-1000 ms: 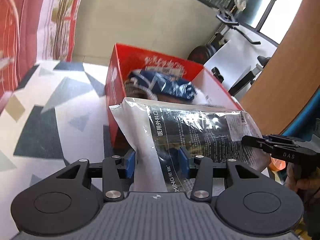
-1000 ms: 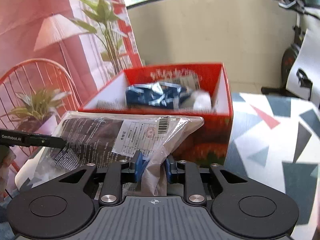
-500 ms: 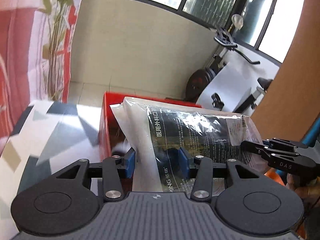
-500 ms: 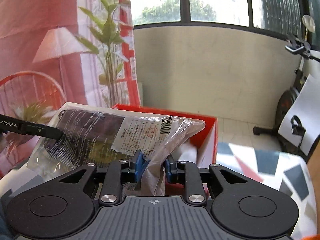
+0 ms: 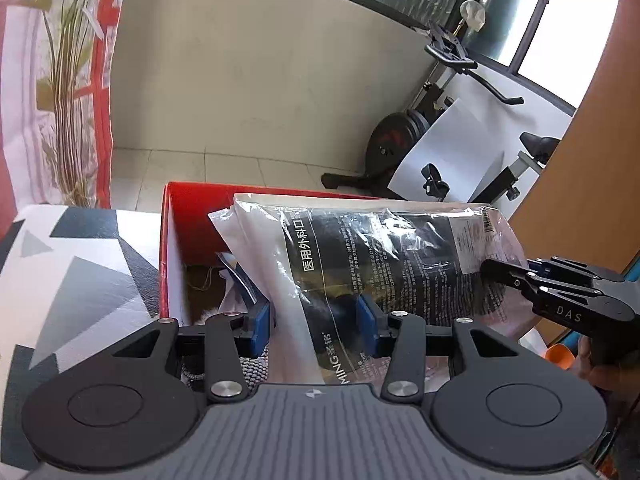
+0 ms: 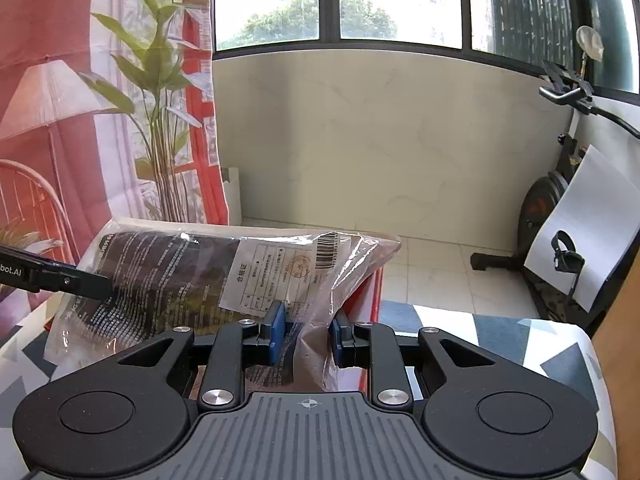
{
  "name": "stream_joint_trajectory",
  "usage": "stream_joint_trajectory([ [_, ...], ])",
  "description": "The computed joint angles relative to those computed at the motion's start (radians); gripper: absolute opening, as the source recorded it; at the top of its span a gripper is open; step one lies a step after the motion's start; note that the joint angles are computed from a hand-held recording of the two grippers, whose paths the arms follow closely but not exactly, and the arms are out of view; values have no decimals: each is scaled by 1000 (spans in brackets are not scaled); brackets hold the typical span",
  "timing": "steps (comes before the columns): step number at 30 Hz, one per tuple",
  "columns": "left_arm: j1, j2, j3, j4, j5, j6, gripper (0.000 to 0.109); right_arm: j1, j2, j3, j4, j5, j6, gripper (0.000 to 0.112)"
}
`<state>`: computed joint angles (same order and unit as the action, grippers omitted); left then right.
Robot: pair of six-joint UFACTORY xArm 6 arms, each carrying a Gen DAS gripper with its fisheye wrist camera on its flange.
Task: Organize soft objects
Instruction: 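Lift the clear plastic bag with both tools and lower it into the red box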
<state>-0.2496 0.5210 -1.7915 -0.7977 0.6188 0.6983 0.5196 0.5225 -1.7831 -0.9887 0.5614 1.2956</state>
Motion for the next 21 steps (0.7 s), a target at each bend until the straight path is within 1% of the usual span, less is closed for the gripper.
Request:
stream_joint_trajectory([
  [4,8,39,-53,15,29,-30,48,-10,37,-38,38,2,-62,21],
  [9,7,80,-109,52,47,-59,48,-17,80,-82,68,15,-82,21],
  [13,2,109,-149,94,61,-108,48,-16,116,-124,103,50,-122,22],
  [17,0,117,-158,126,63,-138,48,-14,155,-173,137,79,-156,22],
  [21,-6,114,-153,169,54,-170,48,-5,229,-284,180,141,-222,22],
])
